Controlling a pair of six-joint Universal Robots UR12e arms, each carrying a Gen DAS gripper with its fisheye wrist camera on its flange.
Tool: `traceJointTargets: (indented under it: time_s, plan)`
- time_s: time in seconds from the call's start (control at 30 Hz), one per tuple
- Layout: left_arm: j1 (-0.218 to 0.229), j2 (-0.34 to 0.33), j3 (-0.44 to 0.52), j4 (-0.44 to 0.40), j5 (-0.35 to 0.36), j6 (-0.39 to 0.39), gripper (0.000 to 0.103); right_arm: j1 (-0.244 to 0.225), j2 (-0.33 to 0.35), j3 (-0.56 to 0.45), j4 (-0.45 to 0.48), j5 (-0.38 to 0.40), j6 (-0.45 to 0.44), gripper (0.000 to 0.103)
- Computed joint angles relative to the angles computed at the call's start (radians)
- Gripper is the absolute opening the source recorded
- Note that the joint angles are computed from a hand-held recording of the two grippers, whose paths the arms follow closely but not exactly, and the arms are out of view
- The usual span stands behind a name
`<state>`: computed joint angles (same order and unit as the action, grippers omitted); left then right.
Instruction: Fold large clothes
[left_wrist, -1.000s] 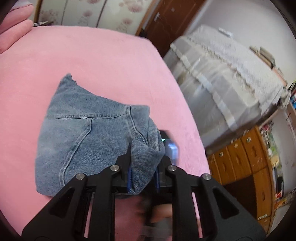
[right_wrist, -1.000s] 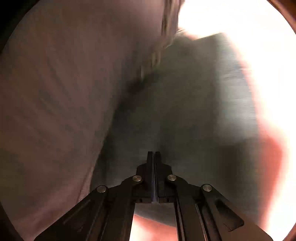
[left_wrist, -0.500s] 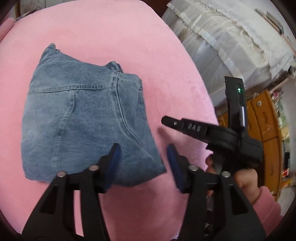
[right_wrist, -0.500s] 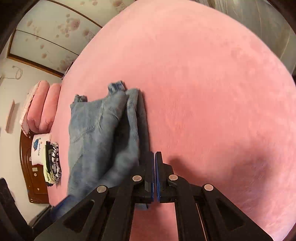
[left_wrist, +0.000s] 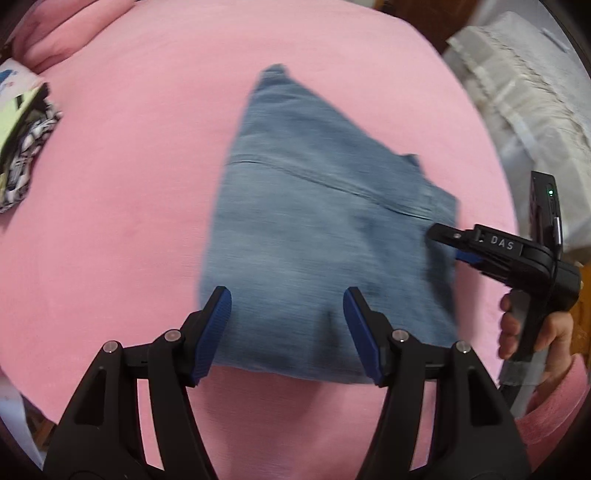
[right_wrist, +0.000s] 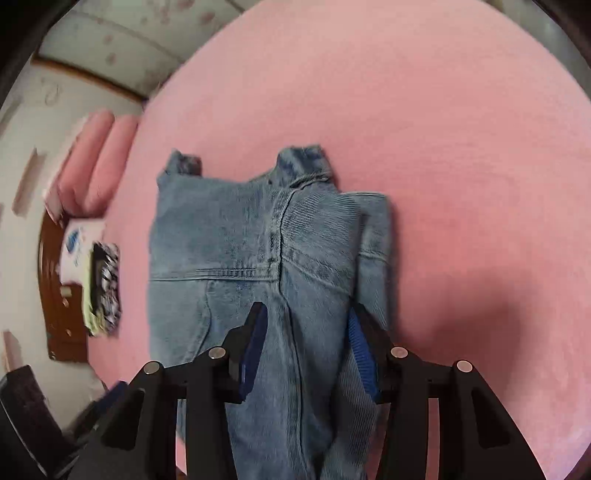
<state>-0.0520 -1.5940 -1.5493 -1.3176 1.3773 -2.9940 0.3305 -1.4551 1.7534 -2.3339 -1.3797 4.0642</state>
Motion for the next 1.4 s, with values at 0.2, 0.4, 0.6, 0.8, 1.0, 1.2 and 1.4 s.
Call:
traceJointTargets:
  time_s: [0.2,0.4,0.6,0.8,1.0,1.2,1.4]
  plan:
    - [0.024,-0.009,-0.004,0.012,0.032,-0.013,0.060,0.003,0.009,0.001,-0.054,-0.049,0.085,0.007]
    - [0.029,-0.017,-0.003,0.002,0.025,0.008,0.060,0.023,-0.014,-0.002,0.023,-0.113,0.129,0.007]
    - [0.019,-0.036,0.000,0.006,0.031,0.024,0.060,0.040,0.016,-0.080,0.182,-0.203,0.022,0.025]
    - [0.011,-0.046,0.008,-0.001,0.028,0.027,0.060,0.022,0.019,-0.080,0.237,-0.196,0.011,0.063]
    - [0.004,-0.062,0.020,0.011,0.040,0.024,0.060,-0.019,0.009,-0.026,0.104,-0.092,0.026,0.040]
    - [0.001,-0.081,0.034,0.012,0.048,-0.007,0.060,0.022,0.026,-0.086,0.136,-0.193,-0.091,0.020]
    - [-0.015,-0.089,0.036,0.016,0.069,-0.009,0.060,0.056,0.033,-0.140,0.163,-0.290,-0.232,0.017]
